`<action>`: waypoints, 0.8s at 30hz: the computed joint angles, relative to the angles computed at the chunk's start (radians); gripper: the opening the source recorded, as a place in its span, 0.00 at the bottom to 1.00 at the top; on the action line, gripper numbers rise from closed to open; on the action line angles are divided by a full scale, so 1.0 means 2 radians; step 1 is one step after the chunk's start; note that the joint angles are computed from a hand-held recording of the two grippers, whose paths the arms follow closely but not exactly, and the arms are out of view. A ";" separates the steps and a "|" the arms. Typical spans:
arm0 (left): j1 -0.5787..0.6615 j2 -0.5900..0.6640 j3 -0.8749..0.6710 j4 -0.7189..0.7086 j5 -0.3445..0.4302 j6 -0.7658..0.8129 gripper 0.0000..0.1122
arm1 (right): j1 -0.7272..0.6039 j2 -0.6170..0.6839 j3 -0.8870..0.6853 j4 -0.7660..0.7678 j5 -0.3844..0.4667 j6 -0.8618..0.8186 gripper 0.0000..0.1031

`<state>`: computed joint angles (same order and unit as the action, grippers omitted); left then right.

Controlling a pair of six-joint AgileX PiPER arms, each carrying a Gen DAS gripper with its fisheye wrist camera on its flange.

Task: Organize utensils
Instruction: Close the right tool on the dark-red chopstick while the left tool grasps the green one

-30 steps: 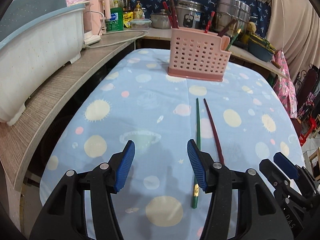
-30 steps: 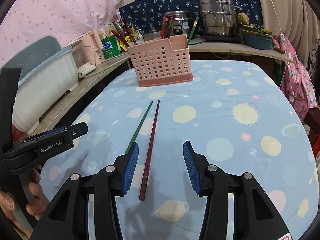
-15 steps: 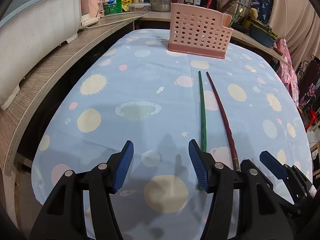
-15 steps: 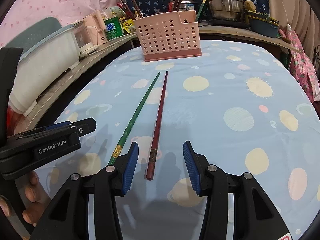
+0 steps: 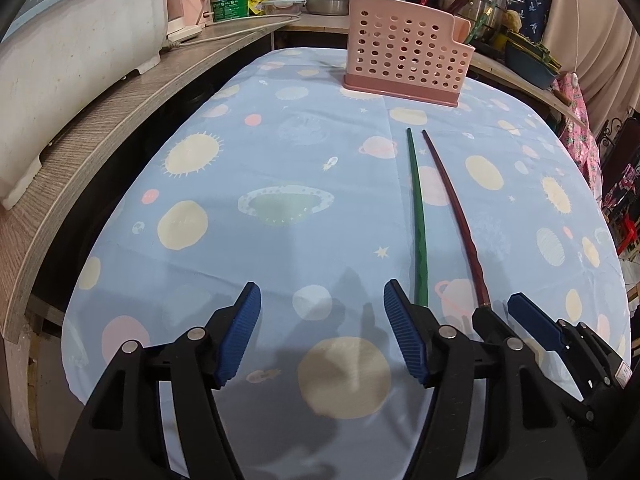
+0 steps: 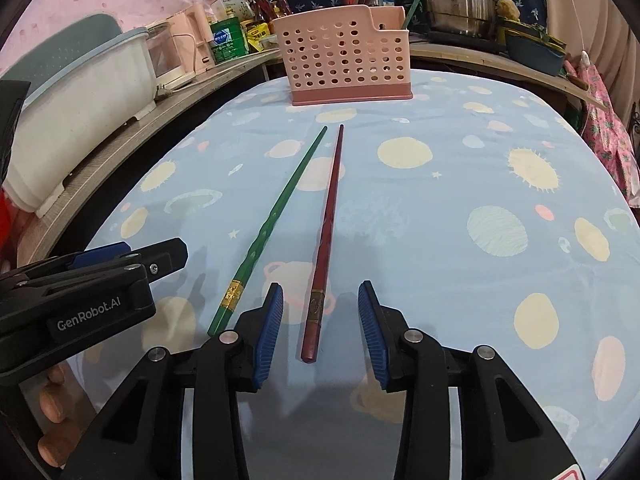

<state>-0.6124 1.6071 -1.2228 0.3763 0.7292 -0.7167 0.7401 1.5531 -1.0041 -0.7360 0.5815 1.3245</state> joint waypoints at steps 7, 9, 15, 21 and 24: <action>0.000 -0.001 0.004 0.000 0.000 -0.001 0.59 | -0.001 0.003 -0.001 0.009 0.008 -0.006 0.21; 0.002 -0.002 0.006 -0.005 -0.001 0.004 0.59 | 0.001 0.003 0.001 0.005 0.011 -0.002 0.17; 0.000 -0.006 0.015 -0.014 -0.004 0.009 0.61 | 0.007 -0.008 0.018 -0.018 0.020 0.024 0.07; -0.016 -0.005 0.019 -0.017 -0.006 0.012 0.62 | 0.012 -0.036 0.052 -0.042 0.030 0.057 0.07; -0.027 0.001 0.015 -0.017 -0.005 0.010 0.62 | 0.008 -0.054 0.069 -0.043 0.028 0.067 0.07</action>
<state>-0.6663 1.6086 -1.1924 0.3420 0.7195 -0.6958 0.7560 1.4460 -0.8655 -0.8213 0.6379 1.4581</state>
